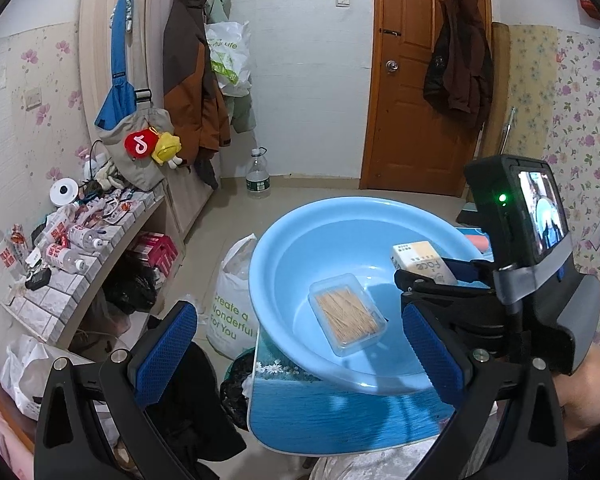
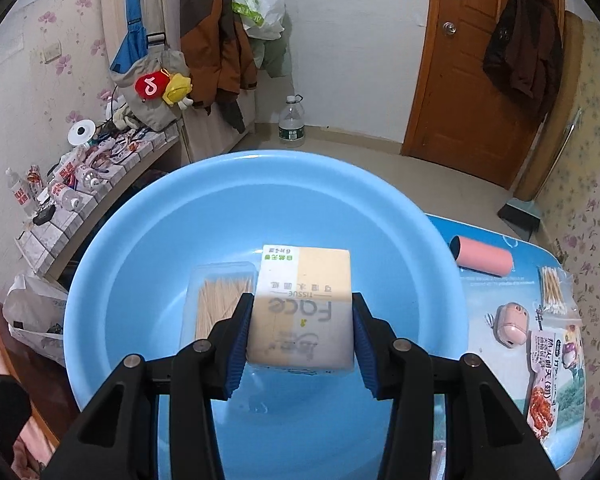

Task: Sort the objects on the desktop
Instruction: 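Lower the tissue pack into the blue basin and open the right tool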

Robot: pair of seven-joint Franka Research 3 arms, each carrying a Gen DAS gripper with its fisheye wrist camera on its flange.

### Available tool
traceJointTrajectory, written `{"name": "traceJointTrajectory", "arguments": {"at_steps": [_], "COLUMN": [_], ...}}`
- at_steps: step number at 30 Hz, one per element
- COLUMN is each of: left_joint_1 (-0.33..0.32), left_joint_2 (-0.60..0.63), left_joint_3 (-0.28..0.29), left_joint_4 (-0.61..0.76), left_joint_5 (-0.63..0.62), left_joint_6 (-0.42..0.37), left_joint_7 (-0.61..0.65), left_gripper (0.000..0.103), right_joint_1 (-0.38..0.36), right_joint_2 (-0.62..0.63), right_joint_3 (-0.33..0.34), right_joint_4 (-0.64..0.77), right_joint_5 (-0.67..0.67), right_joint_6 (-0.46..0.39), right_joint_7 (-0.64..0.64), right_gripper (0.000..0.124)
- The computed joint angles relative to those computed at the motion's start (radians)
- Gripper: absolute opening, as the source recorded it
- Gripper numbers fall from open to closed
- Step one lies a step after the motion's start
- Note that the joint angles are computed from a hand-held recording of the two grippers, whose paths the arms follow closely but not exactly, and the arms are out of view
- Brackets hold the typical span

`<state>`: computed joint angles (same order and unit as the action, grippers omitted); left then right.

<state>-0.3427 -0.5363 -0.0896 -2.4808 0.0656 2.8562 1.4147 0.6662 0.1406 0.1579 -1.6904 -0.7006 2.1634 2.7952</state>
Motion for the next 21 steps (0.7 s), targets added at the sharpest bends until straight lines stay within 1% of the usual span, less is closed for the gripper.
{"name": "traceJointTrajectory", "arguments": {"at_steps": [6,12,15,17,19,20,21], "left_joint_1": [0.002,-0.003,0.0,0.0,-0.001,-0.001,-0.002], "left_joint_2": [0.005,0.005,0.005,0.005,0.005,0.005,0.004], "left_joint_3": [0.001,0.006,0.005,0.004,0.005,0.006,0.006], "left_joint_4": [-0.001,-0.001,-0.001,-0.003,-0.001,0.0,0.0], "left_joint_5": [-0.003,-0.009,-0.009,-0.009,-0.009,-0.009,-0.011], "left_joint_6": [0.006,0.001,0.005,0.008,0.004,0.002,0.004], "left_joint_7": [-0.002,0.004,0.004,0.003,0.005,0.006,0.006], "left_gripper": [0.103,0.103,0.103,0.103,0.103,0.103,0.103], "right_joint_1": [0.008,0.01,0.004,0.003,0.004,0.004,0.004], "right_joint_2": [0.014,0.019,0.017,0.012,0.012,0.012,0.011], "right_joint_3": [-0.002,-0.004,-0.006,-0.006,-0.006,-0.006,-0.006], "right_joint_4": [0.011,0.009,0.001,-0.005,-0.004,-0.005,-0.007], "right_joint_5": [-0.003,-0.002,0.025,0.027,0.022,0.018,0.016], "right_joint_6": [-0.031,-0.037,-0.022,-0.027,-0.035,-0.037,-0.039], "right_joint_7": [0.017,0.012,0.011,0.013,0.013,0.016,0.017], "right_gripper": [0.047,0.047,0.048,0.052,0.064,0.066,0.072]}}
